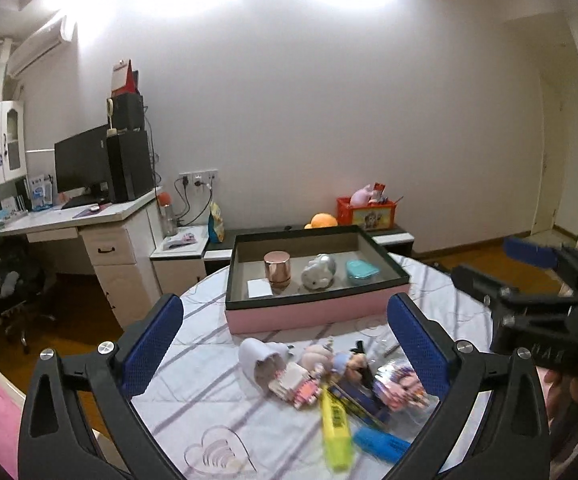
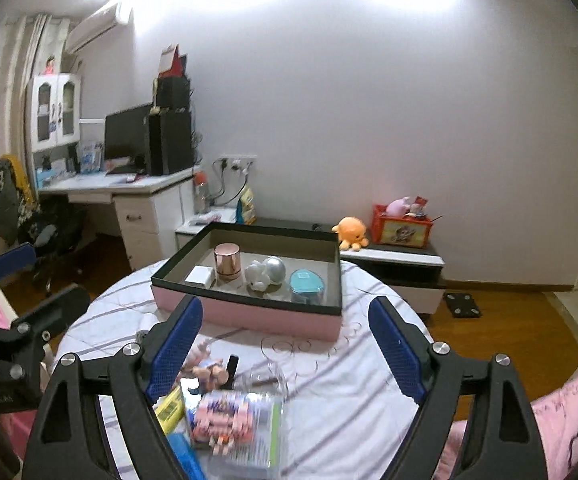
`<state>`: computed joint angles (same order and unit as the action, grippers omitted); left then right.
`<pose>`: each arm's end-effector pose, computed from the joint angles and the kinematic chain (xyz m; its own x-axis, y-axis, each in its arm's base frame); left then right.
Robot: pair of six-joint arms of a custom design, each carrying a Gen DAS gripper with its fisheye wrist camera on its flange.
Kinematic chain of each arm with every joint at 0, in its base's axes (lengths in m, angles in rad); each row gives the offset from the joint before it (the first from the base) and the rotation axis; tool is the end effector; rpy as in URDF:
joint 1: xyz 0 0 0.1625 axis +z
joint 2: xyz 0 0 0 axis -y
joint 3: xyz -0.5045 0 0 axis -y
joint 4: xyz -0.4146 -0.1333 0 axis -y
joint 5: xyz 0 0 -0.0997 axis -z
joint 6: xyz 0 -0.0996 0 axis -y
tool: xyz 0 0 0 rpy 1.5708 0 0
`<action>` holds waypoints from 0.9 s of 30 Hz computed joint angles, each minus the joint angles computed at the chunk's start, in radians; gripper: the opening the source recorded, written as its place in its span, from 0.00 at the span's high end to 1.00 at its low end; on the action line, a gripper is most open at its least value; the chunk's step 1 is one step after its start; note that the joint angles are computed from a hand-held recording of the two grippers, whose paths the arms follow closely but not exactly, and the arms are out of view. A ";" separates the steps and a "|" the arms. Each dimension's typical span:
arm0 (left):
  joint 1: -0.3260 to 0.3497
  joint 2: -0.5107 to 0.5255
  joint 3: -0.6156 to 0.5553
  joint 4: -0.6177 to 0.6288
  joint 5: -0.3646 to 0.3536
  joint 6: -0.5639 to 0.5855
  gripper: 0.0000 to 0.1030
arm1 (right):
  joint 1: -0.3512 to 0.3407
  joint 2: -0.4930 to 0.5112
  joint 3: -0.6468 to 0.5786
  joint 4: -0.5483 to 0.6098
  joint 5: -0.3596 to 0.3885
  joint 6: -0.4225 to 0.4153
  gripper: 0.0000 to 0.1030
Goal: Organize rigid objects
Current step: 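Withdraw both tools from the box toward the remaining items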
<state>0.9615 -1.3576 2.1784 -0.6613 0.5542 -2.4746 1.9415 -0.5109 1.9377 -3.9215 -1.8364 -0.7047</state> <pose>-0.0646 -0.4735 0.2455 -0.6603 -0.2237 -0.7169 0.6356 0.3419 -0.6922 0.3304 -0.5543 0.0205 -0.6015 -0.4815 0.6374 -0.7981 0.3280 -0.5054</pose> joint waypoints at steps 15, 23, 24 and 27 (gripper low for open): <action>-0.070 -0.031 0.087 -0.086 -0.062 0.034 0.00 | 0.000 -0.028 0.133 -0.151 -0.008 0.051 0.16; -0.035 0.000 0.065 -0.024 -0.064 -0.011 0.00 | -0.004 -0.016 0.135 -0.146 -0.033 0.055 0.16; -0.026 0.006 0.059 -0.009 -0.061 -0.025 0.00 | -0.006 -0.013 0.133 -0.142 -0.037 0.056 0.16; 0.011 0.030 0.034 0.058 -0.042 -0.085 0.00 | -0.020 -0.001 0.120 -0.106 -0.056 0.060 0.16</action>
<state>0.9726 -1.3276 2.2129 -0.6028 0.5119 -2.5600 1.9220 -0.5114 2.0572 -4.0278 -1.8925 -0.6443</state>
